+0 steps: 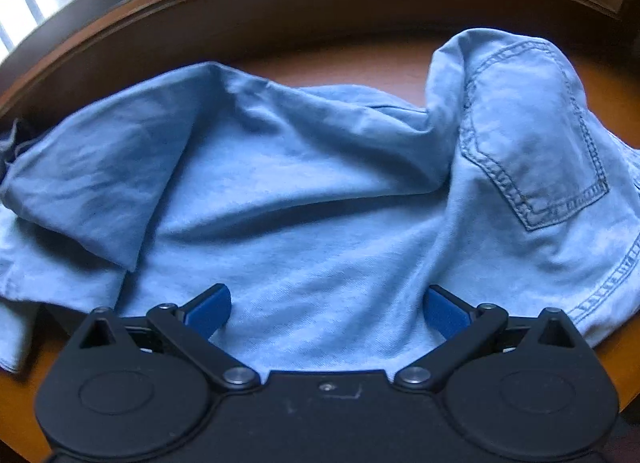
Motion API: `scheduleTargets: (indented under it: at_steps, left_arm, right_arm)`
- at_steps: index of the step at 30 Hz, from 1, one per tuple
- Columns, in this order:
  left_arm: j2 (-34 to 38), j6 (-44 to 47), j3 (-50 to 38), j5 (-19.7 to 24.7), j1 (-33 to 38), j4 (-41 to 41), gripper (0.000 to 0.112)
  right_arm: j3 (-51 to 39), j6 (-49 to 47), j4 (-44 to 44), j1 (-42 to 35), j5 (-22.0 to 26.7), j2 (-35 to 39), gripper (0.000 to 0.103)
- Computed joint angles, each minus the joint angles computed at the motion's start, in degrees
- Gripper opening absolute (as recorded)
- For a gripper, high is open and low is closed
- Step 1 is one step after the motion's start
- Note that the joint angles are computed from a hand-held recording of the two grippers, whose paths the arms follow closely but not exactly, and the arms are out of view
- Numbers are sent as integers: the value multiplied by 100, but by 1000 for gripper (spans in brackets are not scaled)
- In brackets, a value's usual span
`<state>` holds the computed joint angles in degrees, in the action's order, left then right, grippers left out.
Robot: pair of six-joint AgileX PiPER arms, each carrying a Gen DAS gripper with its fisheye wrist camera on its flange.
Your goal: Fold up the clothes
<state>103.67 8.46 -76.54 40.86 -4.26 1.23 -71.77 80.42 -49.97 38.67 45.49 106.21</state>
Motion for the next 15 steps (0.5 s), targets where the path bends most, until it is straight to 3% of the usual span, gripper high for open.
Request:
scheduleTargets:
  at_steps: [2, 4, 7, 10, 15]
  left_arm:
    - [-9, 323, -10, -15, 144, -374, 103]
    - [-5, 822, 18, -188, 291, -793, 103]
    - [-7, 1173, 73, -301, 395, -1060, 103]
    - [-131, 1183, 99, -211, 514, -1145, 103]
    - [-468, 611, 510, -780, 562, -381, 103]
  right_arm:
    - [-42, 209, -112, 32, -21, -170, 54]
    - [-14, 458, -359, -79, -415, -292, 77]
    - [-483, -352, 95, -579, -1025, 29, 81]
    - [-1571, -1885, 1408, -949, -971, 774, 81]
    - [-3162, -3903, 3112, -1274, -687, 1804, 81]
